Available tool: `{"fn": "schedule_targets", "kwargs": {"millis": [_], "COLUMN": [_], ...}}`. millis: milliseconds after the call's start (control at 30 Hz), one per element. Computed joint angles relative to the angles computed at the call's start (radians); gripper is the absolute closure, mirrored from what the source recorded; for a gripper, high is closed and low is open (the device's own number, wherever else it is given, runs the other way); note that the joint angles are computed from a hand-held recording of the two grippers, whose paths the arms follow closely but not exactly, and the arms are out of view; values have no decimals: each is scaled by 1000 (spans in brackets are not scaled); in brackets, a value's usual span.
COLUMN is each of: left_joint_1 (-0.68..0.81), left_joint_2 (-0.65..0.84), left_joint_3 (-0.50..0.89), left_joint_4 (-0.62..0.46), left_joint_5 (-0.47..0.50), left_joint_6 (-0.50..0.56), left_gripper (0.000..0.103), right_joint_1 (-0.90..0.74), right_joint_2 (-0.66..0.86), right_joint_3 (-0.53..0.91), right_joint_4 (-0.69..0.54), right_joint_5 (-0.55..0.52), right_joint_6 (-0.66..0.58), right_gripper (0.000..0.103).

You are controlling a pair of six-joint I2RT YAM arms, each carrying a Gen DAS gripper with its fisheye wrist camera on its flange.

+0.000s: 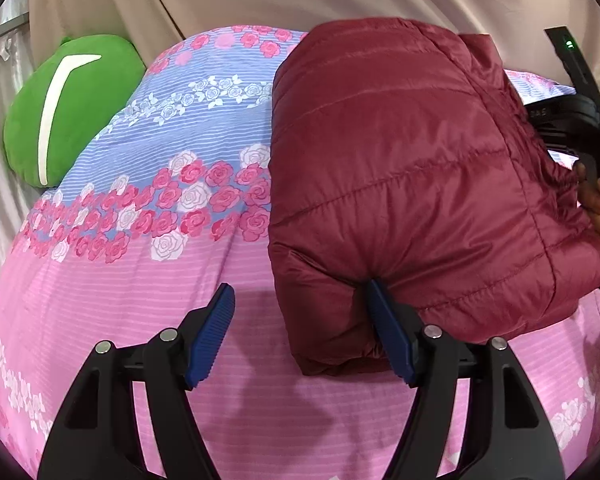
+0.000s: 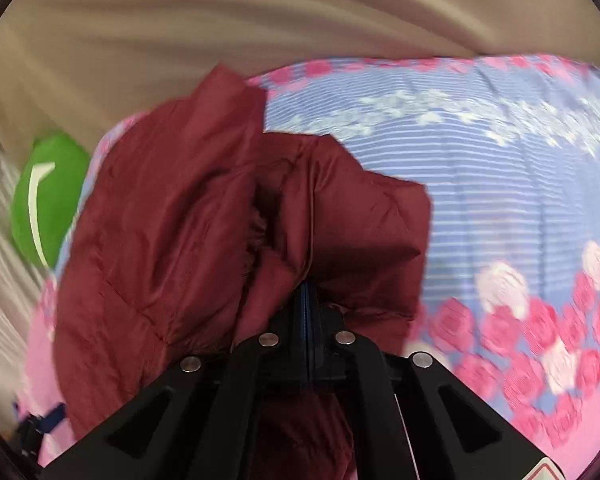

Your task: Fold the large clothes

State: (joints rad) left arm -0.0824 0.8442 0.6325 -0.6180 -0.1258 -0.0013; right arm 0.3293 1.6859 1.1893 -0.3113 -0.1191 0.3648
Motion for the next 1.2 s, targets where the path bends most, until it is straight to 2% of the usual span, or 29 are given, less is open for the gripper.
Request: {"fn": "schedule_targets", "kwargs": {"millis": [100,167,267,300,333,367,433,500,567,633,733,867,967,1000,1067,1133,1200], "left_joint_1": [9,4,-3,-7,-10,-13,-21,-19,-13,-5,-21,-62,-111,-134,-215,-330,-421], "left_joint_2": [5,5,2,1,1,-1,-2,-4,-6,-8,-15,-68,-134,-153,-209,-256,-285], "left_joint_3": [-1,-1,-5,-6,-7,-8,-8,-6,-4,-7,-11,-11,-13,-16,-30,-46,-66], "left_joint_4": [4,2,4,5,6,7,6,0,-4,-1,-1,-43,-102,-116,-152,-191,-222], "left_joint_5": [15,9,2,-3,-8,-13,-23,-19,-12,-7,-27,-75,-106,-126,-191,-275,-334], "left_joint_6": [-2,-3,-6,-8,-9,-9,-11,-13,-12,-9,-15,-41,-79,-94,-144,-217,-285], "left_gripper": [36,35,35,34,34,34,34,34,34,33,32,32,31,27,23,18,16], "right_joint_1": [-21,-35,-17,17,41,73,138,178,274,322,365,406,481,528,627,723,790], "right_joint_2": [57,21,-146,-240,-287,-349,-437,-451,-437,-387,-387,-542,-657,-676,-730,-745,-756], "right_joint_3": [18,0,-94,-144,-165,-196,-243,-273,-313,-351,-370,-378,-415,-429,-470,-496,-532], "right_joint_4": [7,-8,-12,-5,-4,-1,-11,-17,-35,-21,-35,-138,-219,-249,-323,-388,-427], "right_joint_5": [-50,-57,51,143,184,206,171,140,205,269,354,400,511,563,665,751,796], "right_joint_6": [-16,7,41,58,58,53,57,50,68,87,113,196,253,293,387,500,584], "right_gripper": [101,101,96,95,94,94,94,94,94,101,101,100,92,88,81,70,65]}}
